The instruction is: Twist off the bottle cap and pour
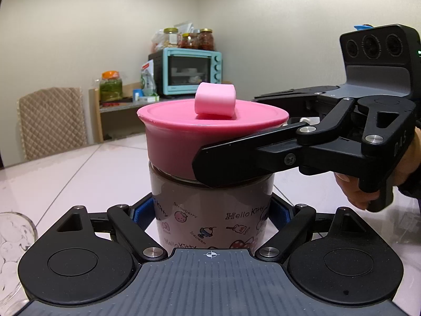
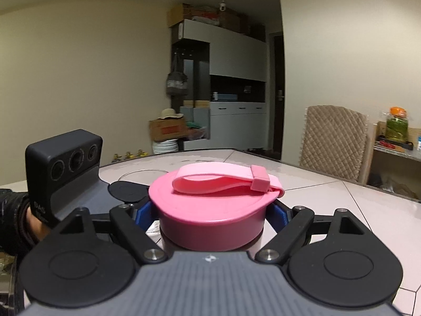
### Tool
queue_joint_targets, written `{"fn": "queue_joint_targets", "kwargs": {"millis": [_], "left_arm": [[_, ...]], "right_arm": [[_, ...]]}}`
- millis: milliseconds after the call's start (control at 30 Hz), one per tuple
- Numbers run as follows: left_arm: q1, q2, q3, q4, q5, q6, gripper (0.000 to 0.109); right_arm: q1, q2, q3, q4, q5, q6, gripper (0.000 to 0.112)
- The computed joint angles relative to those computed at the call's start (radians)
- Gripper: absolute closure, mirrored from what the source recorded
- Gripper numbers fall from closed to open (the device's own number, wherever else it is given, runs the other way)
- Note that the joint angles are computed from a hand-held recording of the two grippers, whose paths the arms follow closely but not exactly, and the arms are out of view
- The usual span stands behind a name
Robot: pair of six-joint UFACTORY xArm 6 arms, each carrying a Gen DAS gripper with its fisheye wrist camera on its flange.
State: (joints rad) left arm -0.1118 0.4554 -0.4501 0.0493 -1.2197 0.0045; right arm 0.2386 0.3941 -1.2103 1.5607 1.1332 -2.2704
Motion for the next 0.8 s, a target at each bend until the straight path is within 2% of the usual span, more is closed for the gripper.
{"fn": "queue_joint_targets", "kwargs": {"millis": [100, 233, 400, 533, 800], "left_arm": [[-0.002, 0.0, -0.001, -0.003, 0.0, 0.001, 0.019], [-0.003, 0.001, -0.001, -0.004, 0.0, 0.001, 0.019], [-0.004, 0.001, -0.001, -0.005, 0.0, 0.001, 0.019], [-0.002, 0.002, -0.003, -0.003, 0.001, 0.001, 0.019], [0.0, 0.002, -0.003, -0.001, 0.001, 0.001, 0.019]], "right_arm": [[0.003, -0.015, 0.019, 0.012, -0.008, 0.006, 0.026], [0.014, -0.066, 0.095, 0.076, -0.067, -0.039, 0.023], [0.039, -0.161, 0.218, 0.232, -0.168, -0.076, 0.019], [0.047, -0.215, 0.289, 0.338, -0.192, -0.102, 0.019], [0.107, -0.238, 0.329, 0.511, -0.277, -0.149, 0.019]]}}
